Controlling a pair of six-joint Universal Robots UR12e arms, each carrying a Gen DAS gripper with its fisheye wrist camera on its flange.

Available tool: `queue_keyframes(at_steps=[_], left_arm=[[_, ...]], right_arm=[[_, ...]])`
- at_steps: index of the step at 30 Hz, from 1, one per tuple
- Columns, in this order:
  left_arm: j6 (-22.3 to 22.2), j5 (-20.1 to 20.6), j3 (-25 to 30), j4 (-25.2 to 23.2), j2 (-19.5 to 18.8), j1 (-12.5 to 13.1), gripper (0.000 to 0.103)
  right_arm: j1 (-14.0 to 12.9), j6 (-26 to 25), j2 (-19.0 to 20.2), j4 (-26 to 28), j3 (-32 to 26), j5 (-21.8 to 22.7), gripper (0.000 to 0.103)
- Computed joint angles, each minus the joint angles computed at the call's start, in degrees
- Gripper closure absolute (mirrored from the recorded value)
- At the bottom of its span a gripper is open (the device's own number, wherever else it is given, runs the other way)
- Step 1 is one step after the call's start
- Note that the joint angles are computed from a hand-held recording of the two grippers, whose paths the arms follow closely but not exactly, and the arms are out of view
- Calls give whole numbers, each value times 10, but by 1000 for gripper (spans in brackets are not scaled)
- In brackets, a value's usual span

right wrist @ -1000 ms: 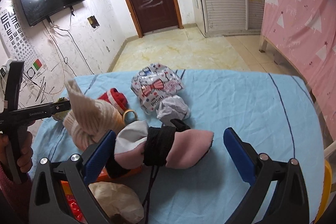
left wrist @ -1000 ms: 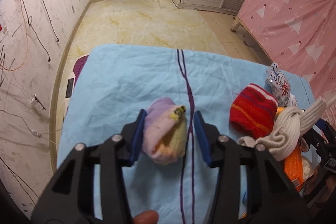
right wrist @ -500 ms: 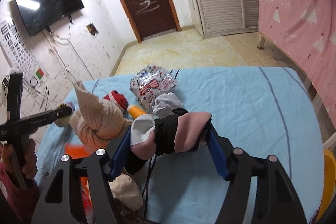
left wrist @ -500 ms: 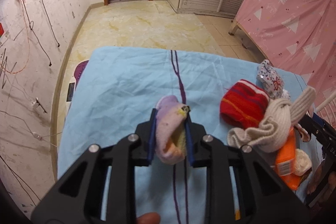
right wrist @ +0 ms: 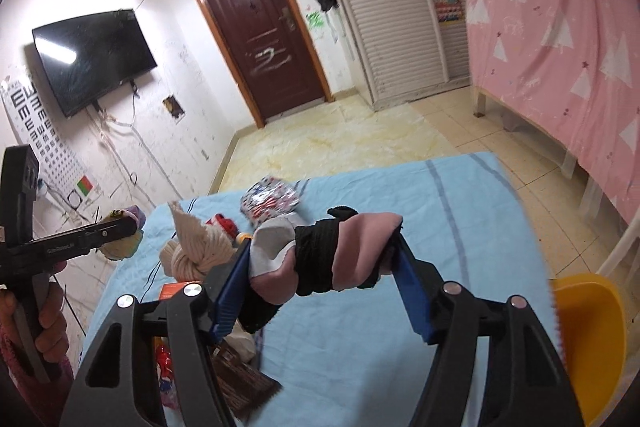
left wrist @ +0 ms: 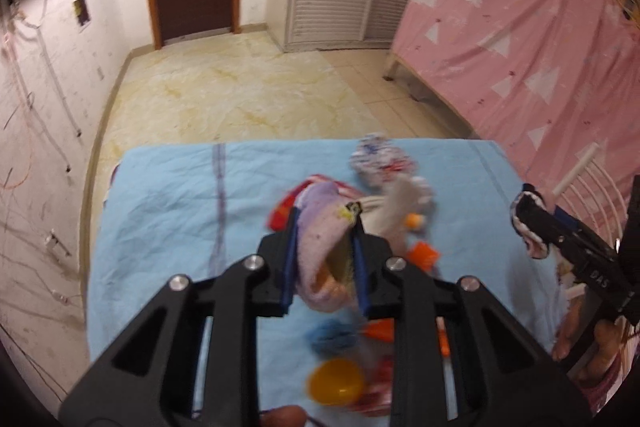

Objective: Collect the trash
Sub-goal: 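Drop the sock ball into the yellow bucket while the right gripper carries pink-black cloth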

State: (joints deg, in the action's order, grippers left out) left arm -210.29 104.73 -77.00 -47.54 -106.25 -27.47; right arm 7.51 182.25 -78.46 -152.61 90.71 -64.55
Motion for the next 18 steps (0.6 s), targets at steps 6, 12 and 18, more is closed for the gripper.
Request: queue_keyframes(at_steps=[6,12,18], left_arm=[[44,-34,83,-6,-55,-34,81],[77,-84,162,-31,-110,-57,81],[105,-126,257,-70,-173,-78,81]], right_arm=[[-36,12,-29,-43,38,-12,42],[-79,26,-52,-77,73,-26,42],[-118,33,-64,-93,102,-40,42]])
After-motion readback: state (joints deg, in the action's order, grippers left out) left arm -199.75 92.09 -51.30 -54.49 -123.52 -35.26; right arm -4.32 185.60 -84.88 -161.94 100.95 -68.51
